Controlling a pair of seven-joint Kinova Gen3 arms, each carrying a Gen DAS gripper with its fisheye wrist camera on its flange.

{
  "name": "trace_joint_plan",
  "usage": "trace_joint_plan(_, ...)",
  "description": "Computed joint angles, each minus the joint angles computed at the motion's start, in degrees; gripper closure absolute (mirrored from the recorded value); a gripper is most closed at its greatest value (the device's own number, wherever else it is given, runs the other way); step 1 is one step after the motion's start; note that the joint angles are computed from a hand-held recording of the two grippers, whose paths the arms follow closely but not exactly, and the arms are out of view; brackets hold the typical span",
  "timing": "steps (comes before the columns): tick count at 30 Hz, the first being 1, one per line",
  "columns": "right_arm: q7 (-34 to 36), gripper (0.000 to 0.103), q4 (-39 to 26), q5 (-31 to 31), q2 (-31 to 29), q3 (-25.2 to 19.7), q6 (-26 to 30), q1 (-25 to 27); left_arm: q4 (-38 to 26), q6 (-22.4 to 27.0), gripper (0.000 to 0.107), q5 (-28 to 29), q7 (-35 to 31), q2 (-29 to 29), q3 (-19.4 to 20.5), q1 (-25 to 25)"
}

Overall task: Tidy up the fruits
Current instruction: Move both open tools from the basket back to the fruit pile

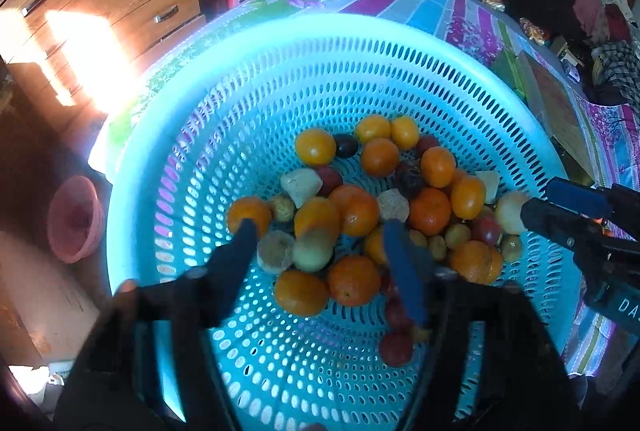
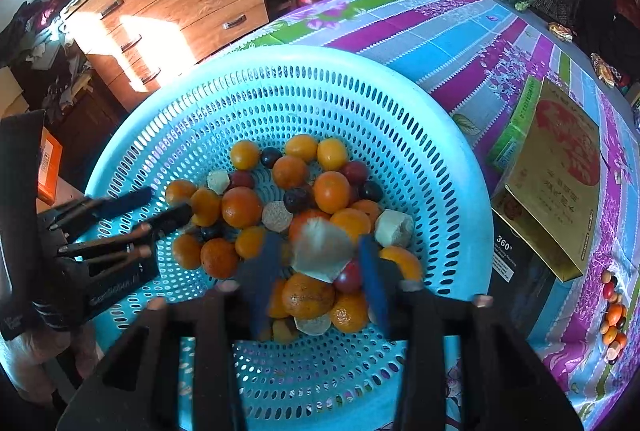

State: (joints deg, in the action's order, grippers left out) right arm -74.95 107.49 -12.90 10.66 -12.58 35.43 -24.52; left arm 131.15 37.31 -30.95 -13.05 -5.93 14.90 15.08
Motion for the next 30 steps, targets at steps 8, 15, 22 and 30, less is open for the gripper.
trace_joint_plan(8,-0.2,0.05,0.6,-0.1,-0.6,0.1,-0.8,0.2,-0.3,0.5,0.033,-1.1,1.9,0.4,0.1,0.2)
trace_joint_plan(15,7.2,0.05,3.6,-6.5,-3.6,2.1,-3.2,0.7,-1.0,2.8,0.033,-5.9,9.0,1.0,-4.2,9.0)
trace_joint_plan(22,23.4,0.013,19.8,-21.1,-17.6,7.1,-19.2,3.1,-5.9,13.9,0.026,-21.5,24.5,2.1,13.6,9.5)
trace_joint_plan(30,27.1,0.012,28.4,-19.0,-26.7,23.6,-20.7,2.2,-15.6,18.4,0.007,-32.9,29.5,12.1,14.0,20.2)
